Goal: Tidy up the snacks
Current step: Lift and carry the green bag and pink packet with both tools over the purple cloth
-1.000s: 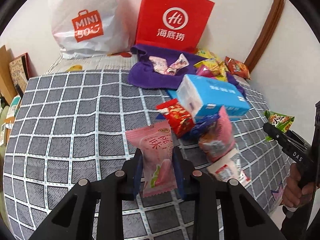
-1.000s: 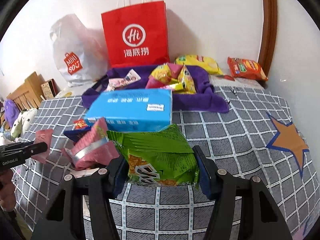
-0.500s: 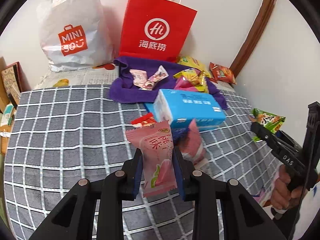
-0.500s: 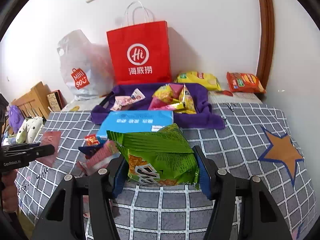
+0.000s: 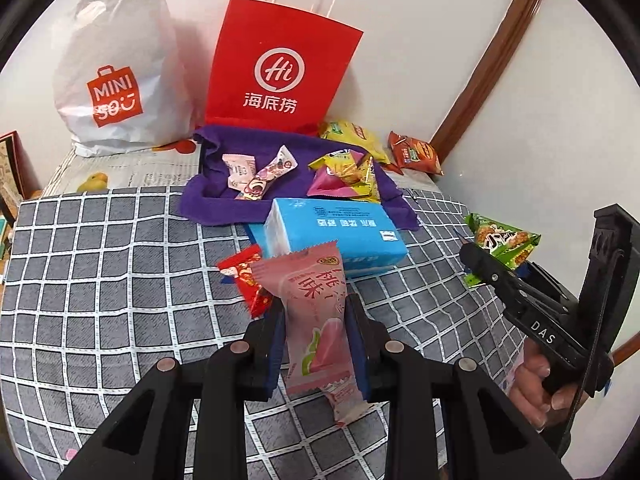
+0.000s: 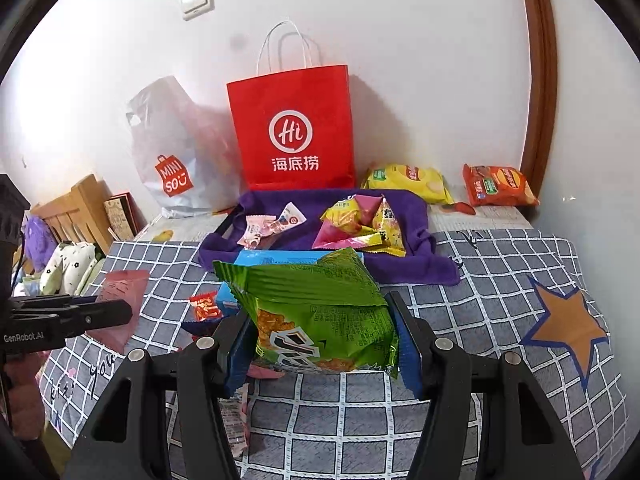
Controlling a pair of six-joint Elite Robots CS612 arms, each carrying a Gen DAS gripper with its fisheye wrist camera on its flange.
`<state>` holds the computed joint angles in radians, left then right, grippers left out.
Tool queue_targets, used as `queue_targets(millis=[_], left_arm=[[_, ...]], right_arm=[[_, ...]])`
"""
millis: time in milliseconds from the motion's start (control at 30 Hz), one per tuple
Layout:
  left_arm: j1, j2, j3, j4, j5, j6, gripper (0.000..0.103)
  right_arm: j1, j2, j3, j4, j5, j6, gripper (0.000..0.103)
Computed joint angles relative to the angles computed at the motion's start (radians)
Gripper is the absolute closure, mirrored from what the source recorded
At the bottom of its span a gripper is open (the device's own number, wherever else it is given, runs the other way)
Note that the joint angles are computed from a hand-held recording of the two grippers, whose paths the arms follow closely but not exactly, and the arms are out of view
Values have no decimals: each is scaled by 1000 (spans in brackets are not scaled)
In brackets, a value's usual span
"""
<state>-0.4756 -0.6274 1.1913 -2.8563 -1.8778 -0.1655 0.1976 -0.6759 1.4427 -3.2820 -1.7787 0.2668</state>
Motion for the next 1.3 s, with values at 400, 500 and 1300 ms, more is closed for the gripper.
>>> queue_targets(millis=[400,500,1300], left_arm=[[0,-4,-23,8,-22,-6,76],[0,-5,-24,3,-22,-7,76],[-3,20,-104,24,-15,-10,76]], right_arm=[[-4,-13,-10,52,-22,21,43],[-6,-14,-10,48,-8,23,43],[-4,1,-80,67,7,-49,43]])
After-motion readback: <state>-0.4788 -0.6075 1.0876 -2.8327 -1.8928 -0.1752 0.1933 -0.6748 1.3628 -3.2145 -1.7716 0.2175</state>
